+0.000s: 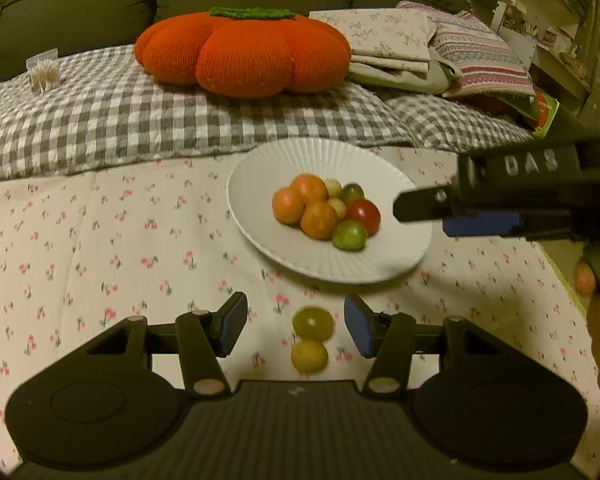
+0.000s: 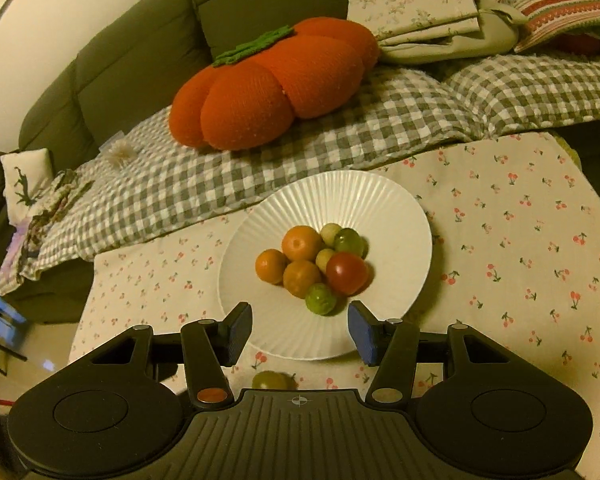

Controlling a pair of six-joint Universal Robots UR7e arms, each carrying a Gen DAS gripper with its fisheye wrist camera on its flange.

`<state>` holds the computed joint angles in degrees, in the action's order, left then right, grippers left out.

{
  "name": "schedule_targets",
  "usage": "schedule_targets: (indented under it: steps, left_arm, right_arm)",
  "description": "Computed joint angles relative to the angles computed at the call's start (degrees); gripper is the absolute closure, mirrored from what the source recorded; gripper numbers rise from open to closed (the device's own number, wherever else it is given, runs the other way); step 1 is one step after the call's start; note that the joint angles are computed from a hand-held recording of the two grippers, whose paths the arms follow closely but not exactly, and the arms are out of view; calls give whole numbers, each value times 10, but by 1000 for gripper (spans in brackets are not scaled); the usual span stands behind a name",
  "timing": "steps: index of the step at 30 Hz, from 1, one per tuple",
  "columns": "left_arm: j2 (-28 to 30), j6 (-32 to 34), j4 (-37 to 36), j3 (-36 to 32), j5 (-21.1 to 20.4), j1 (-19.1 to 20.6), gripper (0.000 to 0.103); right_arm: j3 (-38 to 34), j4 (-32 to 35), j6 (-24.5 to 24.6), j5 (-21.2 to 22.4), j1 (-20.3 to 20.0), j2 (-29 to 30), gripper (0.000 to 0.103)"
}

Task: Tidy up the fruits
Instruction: 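Move the left gripper to a small yellow fruit and grasp it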

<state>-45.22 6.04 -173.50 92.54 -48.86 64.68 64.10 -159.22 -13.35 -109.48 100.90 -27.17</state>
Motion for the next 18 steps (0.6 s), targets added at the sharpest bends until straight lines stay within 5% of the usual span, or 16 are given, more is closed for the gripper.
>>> schedule_targets:
  steps: [18]
  left_arm:
    - [26, -15, -1, 21, 7, 11, 52]
  right_arm:
    - [34, 30, 36, -2, -1, -14, 50]
